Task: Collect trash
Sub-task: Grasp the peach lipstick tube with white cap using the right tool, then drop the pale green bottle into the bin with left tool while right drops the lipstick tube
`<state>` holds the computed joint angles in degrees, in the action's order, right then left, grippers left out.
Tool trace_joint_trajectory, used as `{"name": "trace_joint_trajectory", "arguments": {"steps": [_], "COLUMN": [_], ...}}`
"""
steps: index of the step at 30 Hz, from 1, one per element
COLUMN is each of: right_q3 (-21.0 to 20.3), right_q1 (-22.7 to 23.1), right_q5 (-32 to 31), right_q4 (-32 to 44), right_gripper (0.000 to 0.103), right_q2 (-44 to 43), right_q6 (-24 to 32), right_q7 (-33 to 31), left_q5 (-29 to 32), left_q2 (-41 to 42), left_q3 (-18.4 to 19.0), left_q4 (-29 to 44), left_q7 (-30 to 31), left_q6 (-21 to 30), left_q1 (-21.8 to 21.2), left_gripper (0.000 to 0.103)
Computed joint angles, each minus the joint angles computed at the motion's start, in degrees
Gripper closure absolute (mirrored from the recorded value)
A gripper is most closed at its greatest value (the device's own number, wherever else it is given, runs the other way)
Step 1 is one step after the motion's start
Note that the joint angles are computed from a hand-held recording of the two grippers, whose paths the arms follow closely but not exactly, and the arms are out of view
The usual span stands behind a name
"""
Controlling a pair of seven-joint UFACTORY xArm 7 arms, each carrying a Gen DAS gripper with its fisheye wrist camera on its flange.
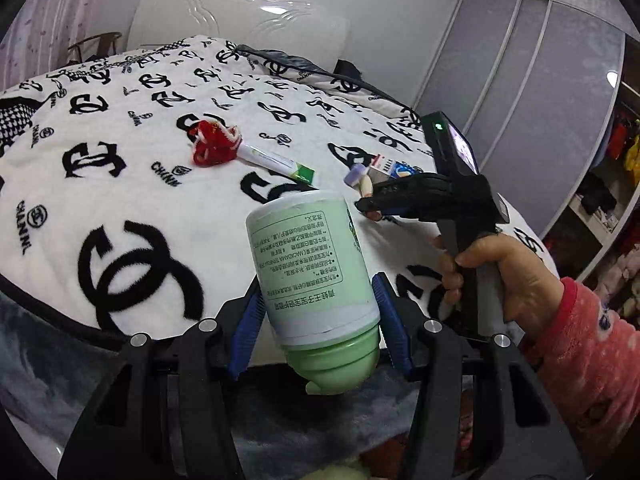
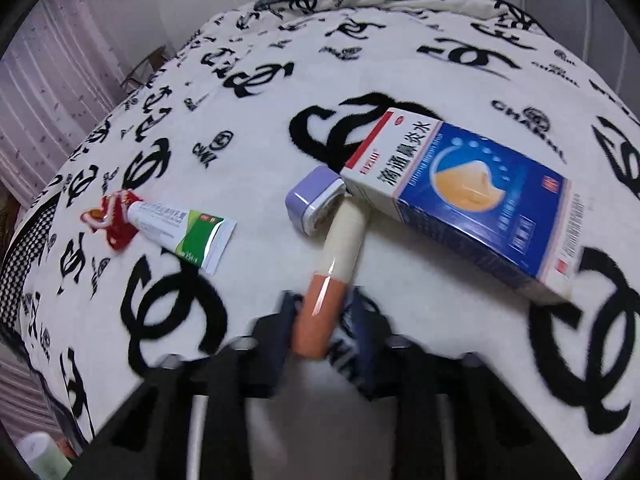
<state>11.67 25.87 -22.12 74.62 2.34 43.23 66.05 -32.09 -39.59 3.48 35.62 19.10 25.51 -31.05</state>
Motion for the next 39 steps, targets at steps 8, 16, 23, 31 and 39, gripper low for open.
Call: {"name": "trace_joint_trajectory", "arguments": {"steps": [8, 16, 23, 31, 39], "right_q3": [3.1, 9.3, 15.7, 17.6, 9.6], "right_q1": [-0.7, 1.6, 7.1, 16.4, 26.3], "right_q5": [3.7, 11.6, 19.1, 28.0, 36.8], "right_q4": [-13.2, -27.6, -36.7, -48.6, -54.2], "right_gripper": [0.085, 0.085, 0.085, 0.085, 0.085], "right_q2": [-14.5, -35.0, -46.1, -40.2, -24.0], "right_q6": [-5.0, -8.4, -6.7, -15.5, -29.4], "right_q7": [-1.8, -5.1, -3.3, 3.1, 2.6], "left_q5": [1.3, 3.9, 6.0, 5.4, 5.4], "left_q2": [-5.0, -15.4, -25.4, -20.9, 2.5], "left_q3": [-2.0, -4.5, -8.5, -10.4, -11.7], "left_q4": [-2.2, -7.2, -15.1, -23.0, -20.2], "left_q7": [-3.1, -7.6, -13.9, -19.7, -21.7], "left_q6": [1.9, 6.8, 13.5, 16.4, 15.7], "left_q1": [0.0, -1.6, -3.0, -8.2, -9.3], "left_gripper": [0.051, 0.05, 0.05, 0.051, 0.051]}}
